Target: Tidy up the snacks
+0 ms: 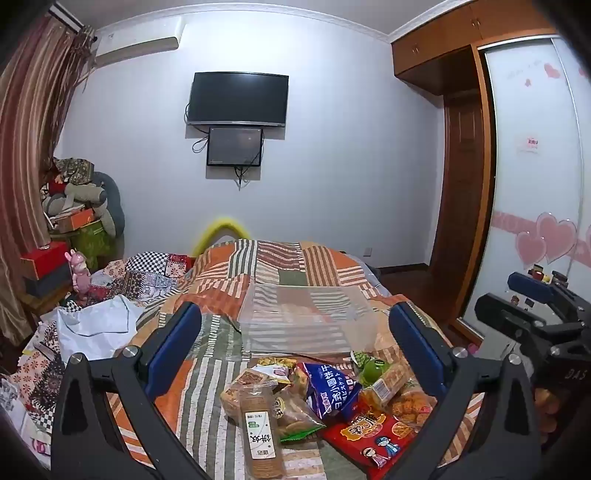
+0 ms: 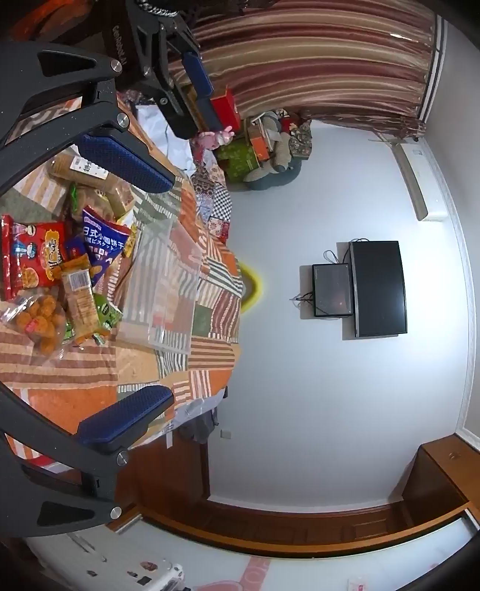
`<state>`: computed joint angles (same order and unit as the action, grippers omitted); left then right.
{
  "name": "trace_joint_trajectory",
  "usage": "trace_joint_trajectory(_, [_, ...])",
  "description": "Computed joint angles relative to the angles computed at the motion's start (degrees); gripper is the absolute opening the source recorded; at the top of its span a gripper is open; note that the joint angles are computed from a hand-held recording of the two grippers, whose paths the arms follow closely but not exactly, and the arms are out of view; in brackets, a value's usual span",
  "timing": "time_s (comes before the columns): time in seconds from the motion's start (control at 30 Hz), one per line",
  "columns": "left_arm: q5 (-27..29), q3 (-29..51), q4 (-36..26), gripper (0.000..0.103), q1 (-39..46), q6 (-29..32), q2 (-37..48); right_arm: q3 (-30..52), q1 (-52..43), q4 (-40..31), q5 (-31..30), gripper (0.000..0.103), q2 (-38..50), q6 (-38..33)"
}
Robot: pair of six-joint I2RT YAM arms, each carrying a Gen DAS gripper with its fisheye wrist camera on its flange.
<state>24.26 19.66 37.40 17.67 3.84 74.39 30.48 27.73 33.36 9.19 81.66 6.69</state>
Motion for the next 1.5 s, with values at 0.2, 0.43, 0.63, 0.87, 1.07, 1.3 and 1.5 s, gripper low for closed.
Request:
trace_joint_trajectory(0.2, [4.3, 0.7, -2.7, 0.103, 3.6, -0.2, -1.4, 0.1, 0.4, -1.0, 0.5, 0.103, -0.5, 0.2])
trace_joint_trajectory(0.43, [1.3, 0.5, -0.5, 0.103, 0.7, 0.0, 0.7, 0.2, 0.1, -0.7, -0.3, 0.103, 0.1, 0.7])
trace_joint_trajectory(0.63, [1.0, 0.2, -0.1, 0.103, 0.2, 0.2, 0.4, 0.3, 0.3, -1.4, 0.2, 0.103, -0.9, 1.2])
trace_joint_trajectory(0.87, [1.3, 0.6, -1.0, 0.103, 0.0, 0.2, 0.7, -0.4, -0.5, -0.4, -0.7, 0.103, -1.1, 2.0])
trace_joint_trajectory(1.07, [0.2, 0.5, -0.4, 0.103, -0.8, 0.3, 1.0, -0.5, -1.0, -0.4, -1.1, 0.103, -1.1, 2.4])
trace_joint_trajectory(1.3, [-0.2, 0.5, -0.2, 0.103, -1.2, 0.4, 0.9, -0.6, -1.1, -0.9, -1.2, 0.103, -1.8, 2.4])
trace_joint_trajectory(1.5, [0.1, 0.8, -0.8, 0.103, -0.9, 0.3, 1.1, -0.7, -1.4, -0.9, -1.6, 0.103, -1.9, 2.5])
